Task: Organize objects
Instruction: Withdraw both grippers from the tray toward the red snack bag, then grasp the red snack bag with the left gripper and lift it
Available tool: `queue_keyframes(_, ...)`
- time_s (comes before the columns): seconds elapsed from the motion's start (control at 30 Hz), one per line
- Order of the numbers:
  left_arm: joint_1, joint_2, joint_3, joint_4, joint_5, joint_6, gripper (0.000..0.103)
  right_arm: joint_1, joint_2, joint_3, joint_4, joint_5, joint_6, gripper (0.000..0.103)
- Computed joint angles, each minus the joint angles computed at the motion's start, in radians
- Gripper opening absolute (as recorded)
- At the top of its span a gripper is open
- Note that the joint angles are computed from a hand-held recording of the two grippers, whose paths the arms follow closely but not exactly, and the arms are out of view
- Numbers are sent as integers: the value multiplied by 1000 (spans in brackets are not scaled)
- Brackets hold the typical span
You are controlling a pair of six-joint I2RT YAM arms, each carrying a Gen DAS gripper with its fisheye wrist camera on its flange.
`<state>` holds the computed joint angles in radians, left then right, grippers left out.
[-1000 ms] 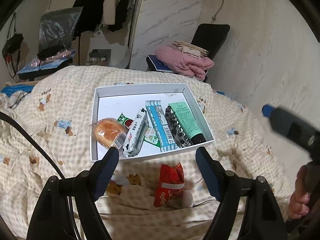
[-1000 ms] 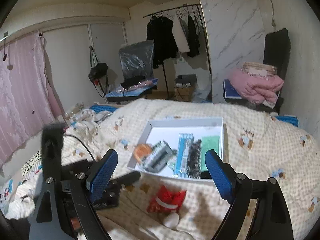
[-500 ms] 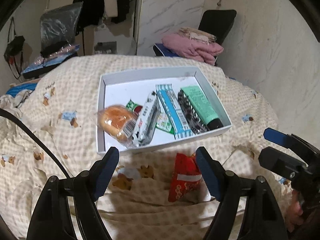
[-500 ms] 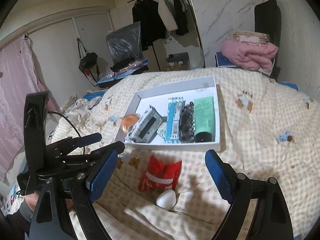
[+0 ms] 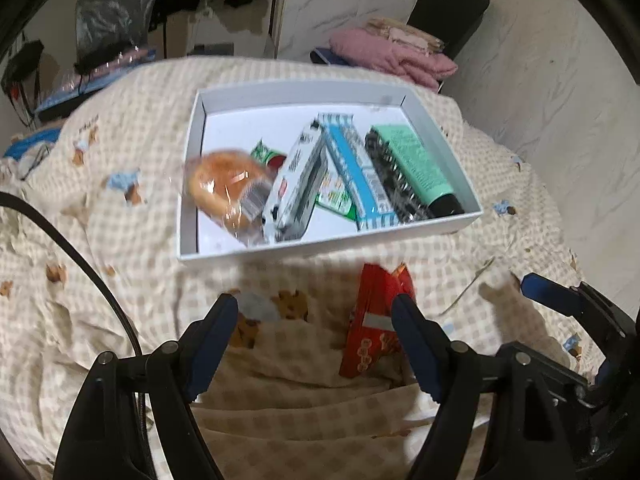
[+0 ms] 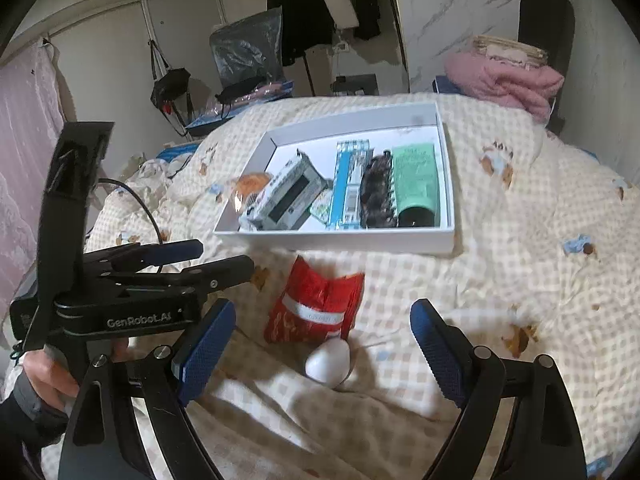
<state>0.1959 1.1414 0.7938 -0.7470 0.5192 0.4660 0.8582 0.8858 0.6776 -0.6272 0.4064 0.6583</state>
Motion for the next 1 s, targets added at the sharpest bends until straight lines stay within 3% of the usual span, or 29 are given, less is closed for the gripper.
queue_keyframes(0.2, -61, -18, -48, 24, -67, 2, 81, -13, 4, -43, 32, -30, 20, 90)
queue_keyframes(0.77, -60, 26, -35, 34, -82, -11, 81, -74, -24, -101, 85, -107, 30, 90)
queue_keyframes(1.0, -23, -43, -43, 64, 22, 30, 81, -68, -128, -144, 92, -33, 108, 90)
